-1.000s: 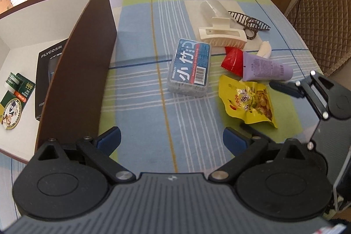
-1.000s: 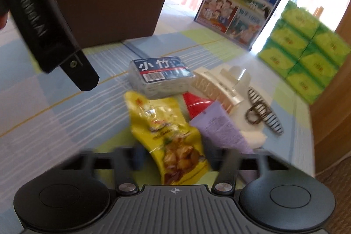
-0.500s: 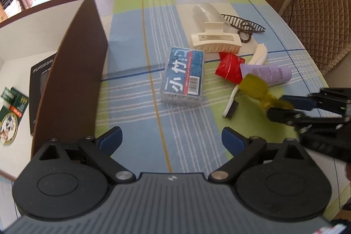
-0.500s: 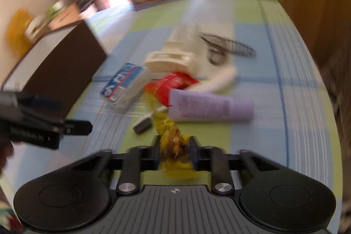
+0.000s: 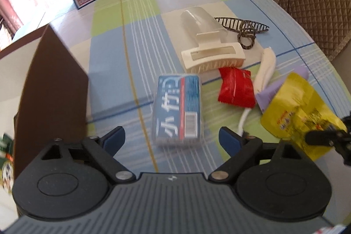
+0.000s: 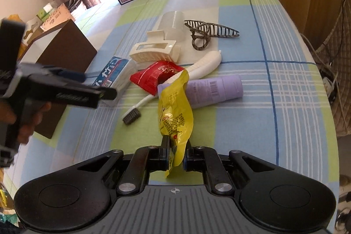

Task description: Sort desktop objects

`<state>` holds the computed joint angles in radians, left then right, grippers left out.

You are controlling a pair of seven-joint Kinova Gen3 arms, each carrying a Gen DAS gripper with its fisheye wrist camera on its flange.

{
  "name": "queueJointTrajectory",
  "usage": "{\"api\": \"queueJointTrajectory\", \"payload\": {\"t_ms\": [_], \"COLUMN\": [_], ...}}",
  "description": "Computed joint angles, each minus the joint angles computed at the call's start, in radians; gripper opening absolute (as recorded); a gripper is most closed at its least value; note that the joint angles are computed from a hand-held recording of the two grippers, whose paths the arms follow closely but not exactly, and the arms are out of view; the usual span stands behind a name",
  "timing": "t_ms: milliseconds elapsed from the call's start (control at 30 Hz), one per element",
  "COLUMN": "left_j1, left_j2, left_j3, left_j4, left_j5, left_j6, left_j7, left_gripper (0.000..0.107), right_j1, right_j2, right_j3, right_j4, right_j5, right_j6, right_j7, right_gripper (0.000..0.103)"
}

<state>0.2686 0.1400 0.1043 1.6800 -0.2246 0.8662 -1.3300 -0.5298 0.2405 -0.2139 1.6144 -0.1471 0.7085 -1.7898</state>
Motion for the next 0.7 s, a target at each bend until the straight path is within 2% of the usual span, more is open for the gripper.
{"api": "queueJointTrajectory", "payload": {"t_ms": [100, 233, 300, 400, 700], "left_j1": [0.004, 0.006, -0.019, -0.006, -0.013], "left_j2": [0.043, 0.080, 0.083, 0.070, 0.007], "left_j3": [-0.001, -0.010, -0.002, -0.017, -0.017], "left_j4": [-0.032, -0.050, -0.044, -0.020, 0.042], "left_j5": [-0.015, -0.013, 0.030, 0.028, 0.025], "left_j6": [0.004, -0.002, -0.016, -0.039, -0.008], "left_j7": [-0.019, -0.037, -0.075, -0.061, -0.002], "left_gripper": [0.074, 0.065, 0.054, 0.053, 0.053], "right_j1": [-0.008, -0.019, -0.024, -0.023, -0.048], "right_j2": [0.002, 0.006, 0.005, 0.007, 0.029], "right_j3": [0.002, 0.003, 0.004, 0.000, 0.000], "right_j4": [-0.005, -0.017, -0.019, -0.021, -0.049], "right_j5": [0.013, 0.032, 0.041, 0.042, 0.084], "right_j6": [0.004, 0.016, 0.018, 0.017, 0.021], "right_j7": [-0.004, -0.009, -0.010, 0.004, 0.025], "right_gripper": [0.007, 0.007, 0.007, 0.007, 0.007]}}
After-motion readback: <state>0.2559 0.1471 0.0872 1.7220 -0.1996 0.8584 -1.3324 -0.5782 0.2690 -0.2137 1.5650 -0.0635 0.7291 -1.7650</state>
